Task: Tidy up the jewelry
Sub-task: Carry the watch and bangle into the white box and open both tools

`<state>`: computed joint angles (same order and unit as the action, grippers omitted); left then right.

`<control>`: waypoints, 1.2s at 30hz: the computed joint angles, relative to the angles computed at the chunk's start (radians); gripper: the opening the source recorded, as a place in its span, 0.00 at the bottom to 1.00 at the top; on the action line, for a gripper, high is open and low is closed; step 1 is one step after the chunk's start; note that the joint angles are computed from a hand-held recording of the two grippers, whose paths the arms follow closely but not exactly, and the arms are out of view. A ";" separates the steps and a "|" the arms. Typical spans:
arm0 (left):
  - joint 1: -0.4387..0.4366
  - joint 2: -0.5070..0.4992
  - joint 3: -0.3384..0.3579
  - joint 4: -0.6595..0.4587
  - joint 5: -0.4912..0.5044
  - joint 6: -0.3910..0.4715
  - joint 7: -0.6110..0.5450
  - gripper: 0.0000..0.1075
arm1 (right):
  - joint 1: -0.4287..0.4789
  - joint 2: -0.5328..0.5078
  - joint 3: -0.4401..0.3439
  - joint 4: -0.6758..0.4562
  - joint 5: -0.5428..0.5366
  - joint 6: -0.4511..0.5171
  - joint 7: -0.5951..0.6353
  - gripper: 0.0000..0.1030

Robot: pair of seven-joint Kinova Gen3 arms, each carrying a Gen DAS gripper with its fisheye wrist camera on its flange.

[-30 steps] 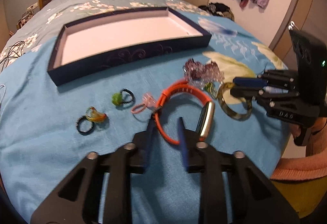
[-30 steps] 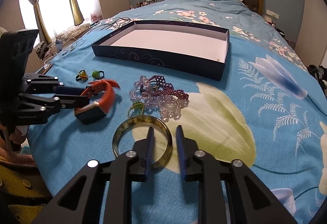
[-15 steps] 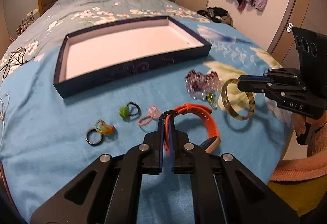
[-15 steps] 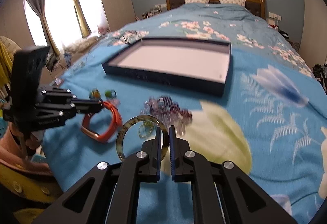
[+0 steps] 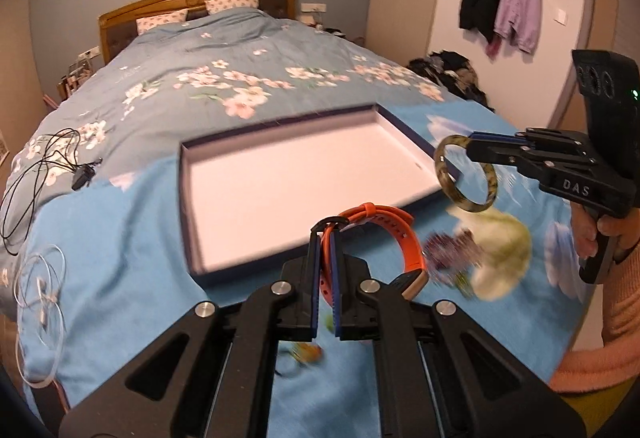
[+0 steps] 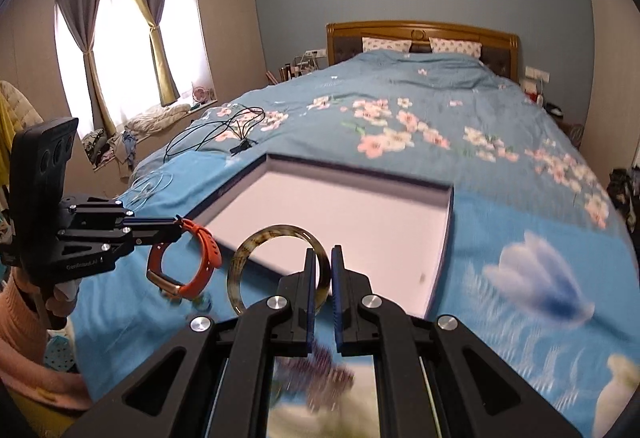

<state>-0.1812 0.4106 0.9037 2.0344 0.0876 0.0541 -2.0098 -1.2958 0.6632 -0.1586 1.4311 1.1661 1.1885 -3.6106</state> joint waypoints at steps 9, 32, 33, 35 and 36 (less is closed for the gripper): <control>0.230 0.070 -0.263 -0.261 0.046 0.134 -0.015 0.05 | 0.054 0.008 0.121 -0.034 -0.075 -0.096 0.103 0.06; 0.615 0.369 -0.683 -0.824 0.041 0.469 0.087 0.05 | 0.245 0.127 0.223 -0.212 -0.433 -0.219 0.447 0.06; 0.621 0.377 -0.689 -0.838 0.035 0.477 0.093 0.05 | 0.246 0.133 0.229 -0.220 -0.445 -0.214 0.451 0.06; 0.632 0.389 -0.701 -0.859 0.026 0.492 0.108 0.06 | 0.246 0.142 0.240 -0.231 -0.464 -0.208 0.454 0.06; 0.637 0.395 -0.706 -0.870 0.021 0.499 0.115 0.06 | 0.247 0.140 0.244 -0.227 -0.472 -0.216 0.446 0.06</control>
